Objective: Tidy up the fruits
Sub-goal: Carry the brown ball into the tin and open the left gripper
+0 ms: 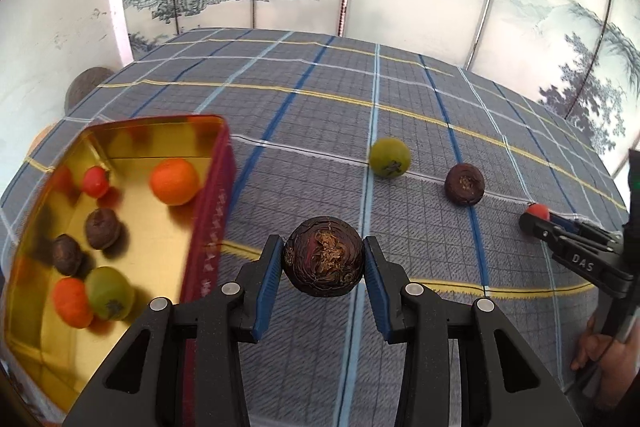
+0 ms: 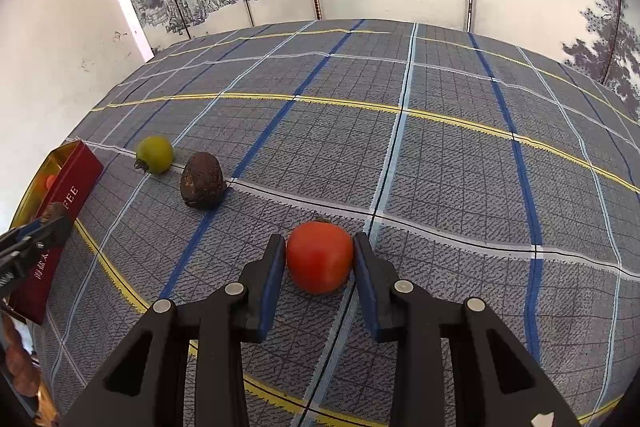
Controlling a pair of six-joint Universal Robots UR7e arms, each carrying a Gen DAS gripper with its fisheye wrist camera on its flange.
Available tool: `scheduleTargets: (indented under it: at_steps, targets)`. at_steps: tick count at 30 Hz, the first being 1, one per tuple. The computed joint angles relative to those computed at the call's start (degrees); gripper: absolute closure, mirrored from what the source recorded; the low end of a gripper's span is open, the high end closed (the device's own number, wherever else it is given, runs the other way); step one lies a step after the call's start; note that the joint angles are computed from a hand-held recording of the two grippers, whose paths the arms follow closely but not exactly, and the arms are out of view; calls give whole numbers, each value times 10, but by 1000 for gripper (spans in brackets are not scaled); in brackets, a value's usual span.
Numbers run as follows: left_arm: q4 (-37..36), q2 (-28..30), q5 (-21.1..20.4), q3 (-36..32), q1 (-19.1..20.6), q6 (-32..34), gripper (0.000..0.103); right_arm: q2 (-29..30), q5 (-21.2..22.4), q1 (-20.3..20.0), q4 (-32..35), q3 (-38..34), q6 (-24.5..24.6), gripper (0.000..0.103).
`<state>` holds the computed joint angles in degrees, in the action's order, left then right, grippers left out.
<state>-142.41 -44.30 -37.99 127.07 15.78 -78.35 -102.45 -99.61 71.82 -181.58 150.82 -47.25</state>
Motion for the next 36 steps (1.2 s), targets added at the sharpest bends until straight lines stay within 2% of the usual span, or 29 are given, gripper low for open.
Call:
scheduleTargets:
  at_steps: [11, 22, 29, 36]
  targets:
    - [168, -57, 21, 8, -45, -96, 62, 6, -9, 5, -10, 1, -2, 71]
    - [345, -108, 38, 13, -72, -197, 62, 14, -19, 11, -24, 2, -4, 71]
    - [398, -125, 31, 21, -73, -233, 62, 15, -21, 13, -25, 2, -4, 71]
    - [404, -134, 7, 37, -63, -245, 61, 15, -24, 14, -25, 1, -4, 71]
